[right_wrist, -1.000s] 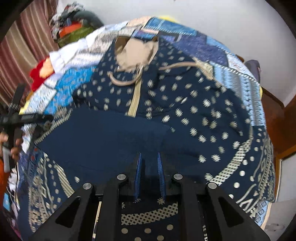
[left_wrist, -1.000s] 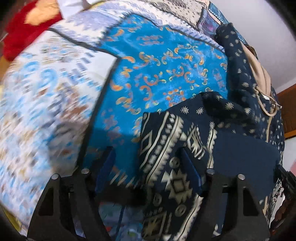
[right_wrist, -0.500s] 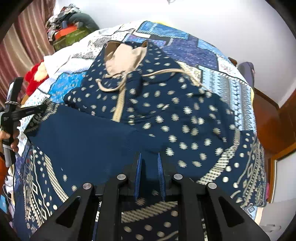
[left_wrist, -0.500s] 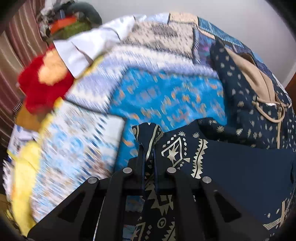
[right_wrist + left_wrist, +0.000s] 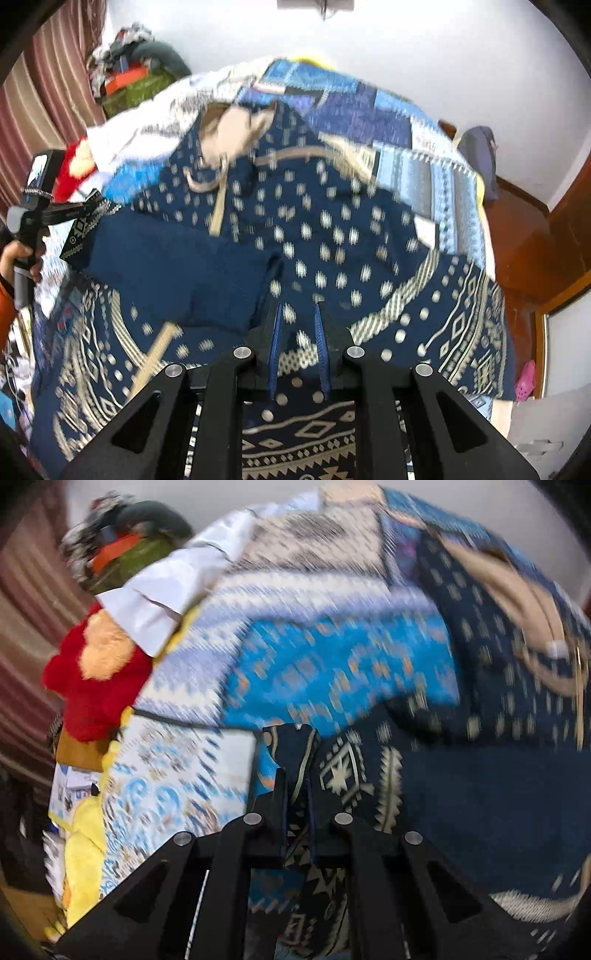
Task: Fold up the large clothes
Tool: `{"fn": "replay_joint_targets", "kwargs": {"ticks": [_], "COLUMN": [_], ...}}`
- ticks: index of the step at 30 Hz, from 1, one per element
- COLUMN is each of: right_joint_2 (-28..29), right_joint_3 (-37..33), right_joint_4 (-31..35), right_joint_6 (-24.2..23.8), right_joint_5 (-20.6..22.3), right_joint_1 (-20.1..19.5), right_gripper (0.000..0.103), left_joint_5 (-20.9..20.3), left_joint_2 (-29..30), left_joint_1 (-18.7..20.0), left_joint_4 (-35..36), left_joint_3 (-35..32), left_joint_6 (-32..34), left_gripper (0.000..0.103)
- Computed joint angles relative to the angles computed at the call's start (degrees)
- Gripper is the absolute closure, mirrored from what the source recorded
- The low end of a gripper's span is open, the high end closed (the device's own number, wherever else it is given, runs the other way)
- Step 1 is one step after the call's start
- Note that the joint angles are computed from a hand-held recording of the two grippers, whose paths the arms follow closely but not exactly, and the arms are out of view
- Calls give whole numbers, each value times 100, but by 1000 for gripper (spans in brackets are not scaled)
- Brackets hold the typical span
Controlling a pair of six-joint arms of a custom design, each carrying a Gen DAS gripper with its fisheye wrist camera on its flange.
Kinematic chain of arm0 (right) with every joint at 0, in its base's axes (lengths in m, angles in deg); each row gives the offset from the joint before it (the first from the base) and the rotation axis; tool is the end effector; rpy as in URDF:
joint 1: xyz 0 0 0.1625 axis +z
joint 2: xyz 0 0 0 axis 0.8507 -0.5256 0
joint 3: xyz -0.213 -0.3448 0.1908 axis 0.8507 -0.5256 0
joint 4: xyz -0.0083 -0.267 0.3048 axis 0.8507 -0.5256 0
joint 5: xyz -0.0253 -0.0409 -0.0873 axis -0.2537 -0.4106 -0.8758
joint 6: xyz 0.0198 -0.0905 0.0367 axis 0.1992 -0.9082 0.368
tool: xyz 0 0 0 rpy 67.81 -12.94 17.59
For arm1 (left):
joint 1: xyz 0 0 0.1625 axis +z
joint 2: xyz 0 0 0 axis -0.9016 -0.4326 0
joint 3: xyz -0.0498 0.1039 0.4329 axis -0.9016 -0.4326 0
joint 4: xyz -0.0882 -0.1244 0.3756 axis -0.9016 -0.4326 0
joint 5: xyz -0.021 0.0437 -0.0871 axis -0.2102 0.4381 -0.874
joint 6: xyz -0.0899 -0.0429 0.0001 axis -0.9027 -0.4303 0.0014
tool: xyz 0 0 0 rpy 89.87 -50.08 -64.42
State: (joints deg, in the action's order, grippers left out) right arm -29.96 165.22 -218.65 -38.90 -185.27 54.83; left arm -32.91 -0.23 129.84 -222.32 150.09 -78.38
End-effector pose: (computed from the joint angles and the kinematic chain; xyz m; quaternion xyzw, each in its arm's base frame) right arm 0.2239 -0.3661 0.1239 0.1500 -0.8952 0.2345 0.3480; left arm 0.0005 -0.5218 0.2753 0.1443 0.8627 -0.1844 0.4484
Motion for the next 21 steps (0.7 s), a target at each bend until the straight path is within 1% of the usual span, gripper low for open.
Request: {"fn": "replay_joint_targets", "kwargs": {"ticks": [1,3,4,5,6,7,8,9,10,11,12,13,14,15,16,17,18,20,21], "right_joint_2": [82,283,377,501,605,660,673,676,712,790,1007,1248,1338,1252,966,719,531,197,47], "right_joint_3": [12,11,9,47,116,141,124,108,79,36,-26,-88,-110,-36,114,217,338,652,772], "right_joint_4": [81,291,368,205,-199,-367,-311,-251,-208,-227,-475,-963,-1227,-1252,-1037,-799,-800,-1200,-1284], "right_joint_6": [3,58,90,-19,-230,-330,-306,-277,-267,-273,-377,-699,-872,-806,-499,-209,-75,-13,36], "right_joint_5": [-99,-380,-497,-551,-563,-592,-669,-707,-822,-1013,-1444,-1832,-1981,-1889,-1557,-1328,-1145,-865,-759], "right_joint_1": [-65,-175,-226,-286,-277,-268,-241,-226,-192,-144,-71,-40,-48,-116,-242,-319,-363,-382,-393], "right_gripper": [89,89,89,89,89,89,89,88,81,63,49,20,7,7,7,7,7,7,7], "left_joint_5": [82,111,63,15,-44,-93,-84,-72,-94,-118,-166,-261,-325,-378,-441,-490,-532,-588,-610], "left_joint_2": [-18,-124,-232,-327,-434,-574,-630,-726,-801,-848,-919,-979,-1007,-1023,-1031,-1026,-999,-861,-776], "left_joint_1": [-45,-128,-174,-214,-268,-362,-424,-559,-653,-722,-852,-974,-1080,-1152,-1253,-1340,-1442,-1683,-1776], "left_joint_4": [14,54,149,220,210,106,59,-12,-3,68,207,315,410,472,537,577,590,546,484], "left_joint_3": [118,279,332,362,405,472,503,553,570,556,562,564,571,577,598,618,650,732,765], "left_joint_6": [106,196,164,113,96,120,114,82,29,-41,-205,-321,-418,-464,-513,-538,-543,-522,-500], "left_gripper": [92,88,79,68,63,54,47,45,43,41,39,38,38,38,37,36,35,30,30]}}
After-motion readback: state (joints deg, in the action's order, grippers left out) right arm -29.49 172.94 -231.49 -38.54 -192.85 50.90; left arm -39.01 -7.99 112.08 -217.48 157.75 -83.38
